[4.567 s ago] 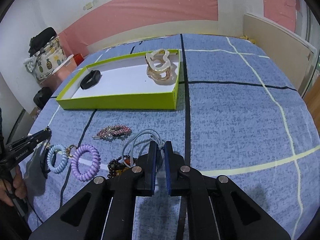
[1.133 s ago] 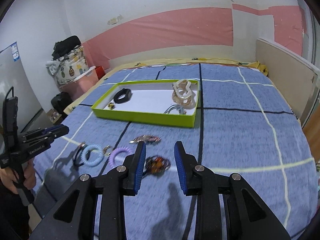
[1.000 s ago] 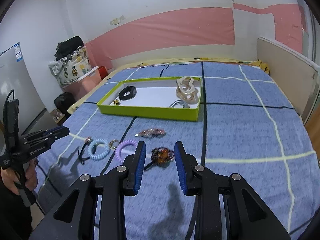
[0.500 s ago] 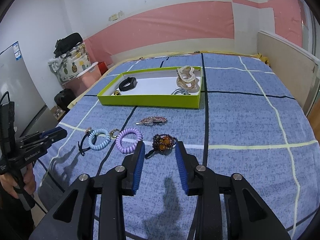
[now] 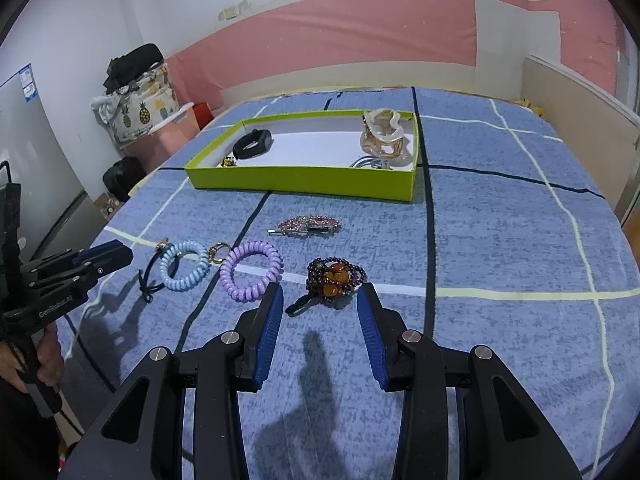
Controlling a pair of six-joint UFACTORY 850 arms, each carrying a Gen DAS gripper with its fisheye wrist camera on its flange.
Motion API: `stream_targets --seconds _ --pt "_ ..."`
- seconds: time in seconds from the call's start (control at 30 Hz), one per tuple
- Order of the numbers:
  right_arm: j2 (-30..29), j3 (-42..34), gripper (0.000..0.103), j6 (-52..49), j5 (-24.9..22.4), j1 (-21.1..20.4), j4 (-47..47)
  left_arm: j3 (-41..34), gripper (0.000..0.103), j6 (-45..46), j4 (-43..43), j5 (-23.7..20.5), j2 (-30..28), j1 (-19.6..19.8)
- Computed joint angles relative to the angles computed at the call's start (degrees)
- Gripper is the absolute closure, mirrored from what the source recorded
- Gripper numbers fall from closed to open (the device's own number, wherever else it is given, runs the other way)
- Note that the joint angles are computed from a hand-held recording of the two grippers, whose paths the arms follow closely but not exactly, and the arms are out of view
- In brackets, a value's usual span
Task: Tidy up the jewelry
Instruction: 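Withdraw both grippers and move toward the pendant and beaded bracelet, then grasp the pink pendant cord with the left gripper while the right gripper grasps the brown beaded bracelet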
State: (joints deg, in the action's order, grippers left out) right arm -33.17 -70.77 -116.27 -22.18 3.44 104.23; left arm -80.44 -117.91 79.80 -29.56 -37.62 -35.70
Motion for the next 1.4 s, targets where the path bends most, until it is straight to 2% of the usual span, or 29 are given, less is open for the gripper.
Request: stream_targets --seconds 0.53,0.8,1.13,1.27,1.4 --pt "-5.67 -7.95 0.064 18.89 7.02 2.73 -17.91 -4.33 0.077 8.75 -6.44 2.85 -3.50 1.92" --pt "-5.92 -8.22 0.071 16.61 7.32 2.62 -16.18 -7.37 0.077 18.30 -14.77 4.58 -5.48 3.12" --pt "-6.04 -8.37 0.076 16.34 6.36 2.23 -16.01 -9.79 0.077 22.06 -16.86 4.33 -6.84 3.54" --pt "-5.99 -8.33 0.076 16.62 6.05 2.12 -16.27 -9.29 0.096 21.09 -16.23 5.15 -6.53 3.81" --pt "-5.90 -8.18 0.076 16.54 5.86 2.01 -16.20 -8.55 0.101 19.62 -15.43 5.73 -6.10 3.97"
